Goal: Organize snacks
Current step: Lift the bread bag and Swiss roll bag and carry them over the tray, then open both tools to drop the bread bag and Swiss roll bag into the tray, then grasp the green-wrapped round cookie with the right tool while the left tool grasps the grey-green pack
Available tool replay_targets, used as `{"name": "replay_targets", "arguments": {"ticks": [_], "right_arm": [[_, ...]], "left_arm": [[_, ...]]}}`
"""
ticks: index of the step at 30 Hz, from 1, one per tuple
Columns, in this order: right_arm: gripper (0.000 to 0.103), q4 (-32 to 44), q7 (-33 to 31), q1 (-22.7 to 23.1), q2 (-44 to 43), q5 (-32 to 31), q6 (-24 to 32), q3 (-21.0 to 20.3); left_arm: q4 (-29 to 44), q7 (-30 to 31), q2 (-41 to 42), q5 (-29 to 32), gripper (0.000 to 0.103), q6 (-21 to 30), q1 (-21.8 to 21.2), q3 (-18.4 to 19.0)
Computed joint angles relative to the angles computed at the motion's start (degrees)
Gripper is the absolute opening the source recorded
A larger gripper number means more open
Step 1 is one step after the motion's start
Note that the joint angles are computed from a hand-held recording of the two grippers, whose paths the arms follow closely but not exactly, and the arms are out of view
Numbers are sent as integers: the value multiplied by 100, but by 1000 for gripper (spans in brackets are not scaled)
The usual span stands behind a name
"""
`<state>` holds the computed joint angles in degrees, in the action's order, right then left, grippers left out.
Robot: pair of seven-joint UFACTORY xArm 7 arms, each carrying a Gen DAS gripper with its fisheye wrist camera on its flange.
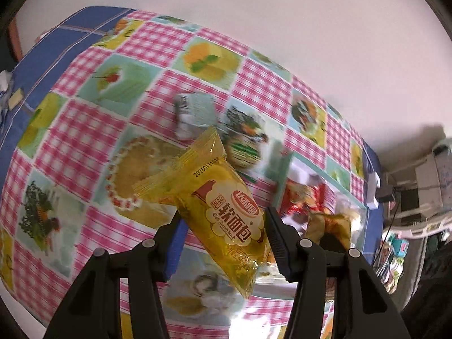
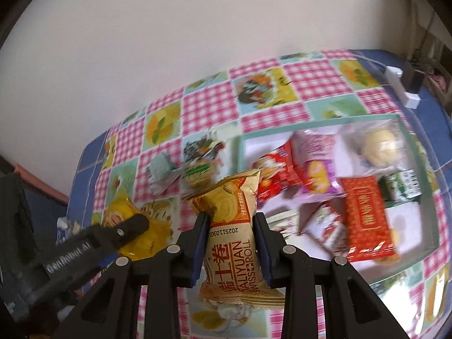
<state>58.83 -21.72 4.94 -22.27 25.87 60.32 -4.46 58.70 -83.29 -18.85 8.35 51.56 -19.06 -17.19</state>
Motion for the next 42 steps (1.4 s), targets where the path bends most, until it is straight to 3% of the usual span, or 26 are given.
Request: {"name": "replay_targets", "arguments": {"ticks": [6,12,21,22,25,29,31,32,33,38,42], "right_arm": [[35,330,30,-311,385,55,-77,-247],[35,640,1,-769,901,196,-260,-458],[36,1010,5,-1327,1763,381,-189,-369],[36,1030,58,-1368,1805,343,-196,-341],[36,1062,-6,-1445,1823,399,-152,-297],[36,1039,-34,-1478,1735,330,-163,-252],[44,1021,-68,-1465,1678,278,-183,-234],[58,993,-72,-1450,1634,237,-236,-218],[62,957,-69,-1432,1590,198,-296,-205],[62,868,-9,-1275,1441,-52,-416,-116],[62,727,-216,-966,1184,98,-677,5]], "left_arm": [[931,173,944,346,56,107,-185,-101],[1837,533,1936,626,56,187,-572,111],[2227,986,2651,256,58,-257,-1004,432],[2191,1003,2639,167,59,-317,-1008,457],[1988,994,2476,-25,77,-574,-991,504],[1695,867,2065,26,77,-652,-920,520],[1437,706,1746,98,78,-649,-819,520],[1305,623,1584,144,81,-609,-757,512],[1119,507,1366,210,83,-531,-673,512],[506,389,647,230,86,73,-212,497],[111,576,269,78,86,381,175,630]]}}
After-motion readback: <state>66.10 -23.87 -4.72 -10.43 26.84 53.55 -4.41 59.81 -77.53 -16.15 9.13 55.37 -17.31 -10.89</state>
